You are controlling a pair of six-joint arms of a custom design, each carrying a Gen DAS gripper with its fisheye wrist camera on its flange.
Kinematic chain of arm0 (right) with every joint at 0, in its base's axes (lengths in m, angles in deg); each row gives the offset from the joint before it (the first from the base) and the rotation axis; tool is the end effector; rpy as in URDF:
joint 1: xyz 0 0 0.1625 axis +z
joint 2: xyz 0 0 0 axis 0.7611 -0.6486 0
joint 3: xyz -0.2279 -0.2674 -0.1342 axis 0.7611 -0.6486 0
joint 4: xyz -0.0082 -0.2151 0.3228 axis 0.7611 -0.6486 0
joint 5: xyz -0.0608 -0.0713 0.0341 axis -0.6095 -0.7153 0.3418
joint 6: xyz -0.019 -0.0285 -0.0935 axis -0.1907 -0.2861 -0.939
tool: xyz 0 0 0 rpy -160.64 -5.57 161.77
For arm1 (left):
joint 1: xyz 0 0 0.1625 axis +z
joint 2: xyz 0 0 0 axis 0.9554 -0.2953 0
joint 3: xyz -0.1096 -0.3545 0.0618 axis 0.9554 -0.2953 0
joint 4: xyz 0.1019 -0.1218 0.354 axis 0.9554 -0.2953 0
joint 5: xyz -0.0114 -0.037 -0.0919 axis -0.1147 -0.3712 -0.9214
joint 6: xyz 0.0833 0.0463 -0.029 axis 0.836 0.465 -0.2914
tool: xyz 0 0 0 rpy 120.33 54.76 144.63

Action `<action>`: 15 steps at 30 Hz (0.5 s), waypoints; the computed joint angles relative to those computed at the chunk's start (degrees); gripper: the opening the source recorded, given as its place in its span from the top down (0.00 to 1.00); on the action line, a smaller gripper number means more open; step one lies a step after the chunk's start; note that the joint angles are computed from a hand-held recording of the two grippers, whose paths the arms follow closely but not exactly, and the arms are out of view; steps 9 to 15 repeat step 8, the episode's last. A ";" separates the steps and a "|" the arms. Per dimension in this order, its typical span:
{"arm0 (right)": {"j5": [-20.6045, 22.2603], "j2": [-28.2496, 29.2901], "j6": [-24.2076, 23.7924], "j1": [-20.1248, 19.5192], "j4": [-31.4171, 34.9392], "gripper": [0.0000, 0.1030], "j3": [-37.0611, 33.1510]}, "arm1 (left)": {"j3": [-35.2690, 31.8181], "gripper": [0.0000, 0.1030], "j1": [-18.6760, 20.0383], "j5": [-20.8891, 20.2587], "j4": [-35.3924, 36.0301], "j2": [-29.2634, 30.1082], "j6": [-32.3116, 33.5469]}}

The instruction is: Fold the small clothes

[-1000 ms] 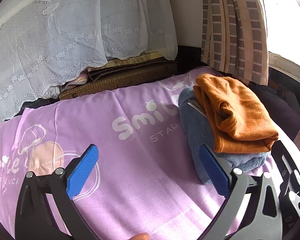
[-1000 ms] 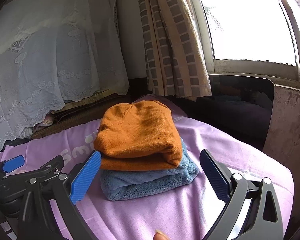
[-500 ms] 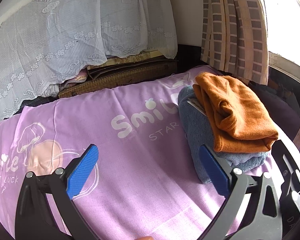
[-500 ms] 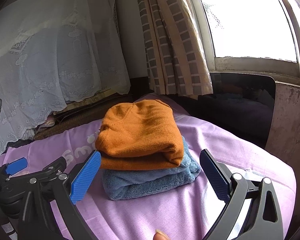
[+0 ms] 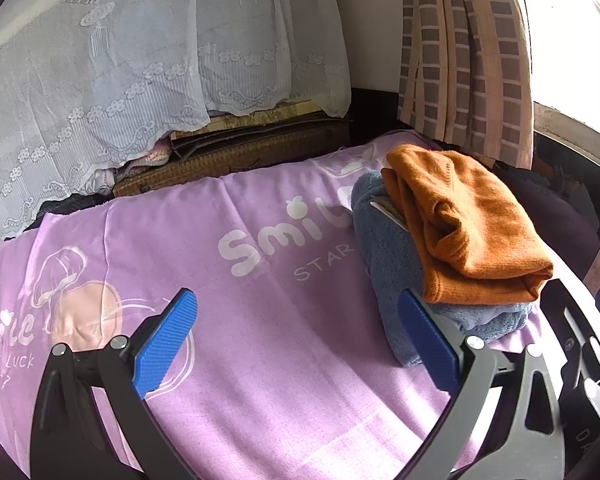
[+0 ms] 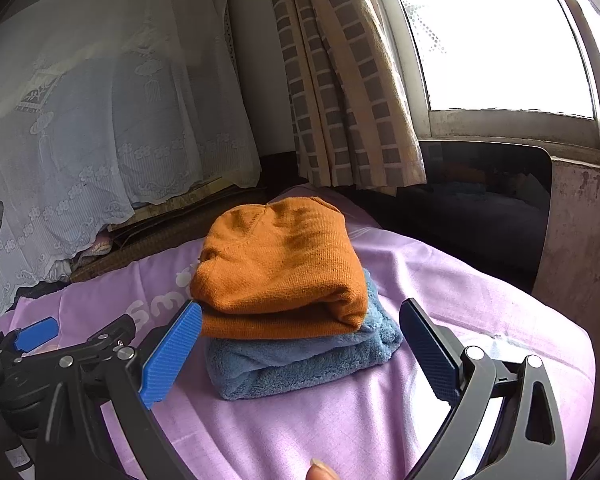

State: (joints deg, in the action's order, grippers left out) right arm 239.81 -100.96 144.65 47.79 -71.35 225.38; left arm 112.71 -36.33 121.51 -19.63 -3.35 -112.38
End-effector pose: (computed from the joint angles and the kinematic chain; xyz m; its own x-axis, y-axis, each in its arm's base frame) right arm 0.0889 -0.3361 0.1956 -0.3688 0.9267 0.0719 -0.3895 -0.0838 -0.9172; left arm -0.4001 -0.4982 -0.0796 -0.2939 0.8639 -0.4091 0.9474 0.2063 -0.2448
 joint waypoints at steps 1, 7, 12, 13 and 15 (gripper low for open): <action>0.00 -0.10 0.17 -0.01 0.35 0.03 0.00 | -0.32 0.05 -0.03 -0.17 0.31 0.22 -0.19; -0.01 -0.25 0.49 -0.01 0.67 0.03 -0.03 | 0.43 0.05 -0.09 -0.06 -0.47 -0.14 -0.15; 0.08 -0.20 0.29 0.05 0.45 0.03 -0.03 | 0.32 0.05 -0.10 -0.09 -0.35 -0.05 -0.30; 0.08 -0.20 0.29 0.05 0.45 0.03 -0.03 | 0.32 0.05 -0.10 -0.09 -0.35 -0.05 -0.30; 0.08 -0.20 0.29 0.05 0.45 0.03 -0.03 | 0.32 0.05 -0.10 -0.09 -0.35 -0.05 -0.30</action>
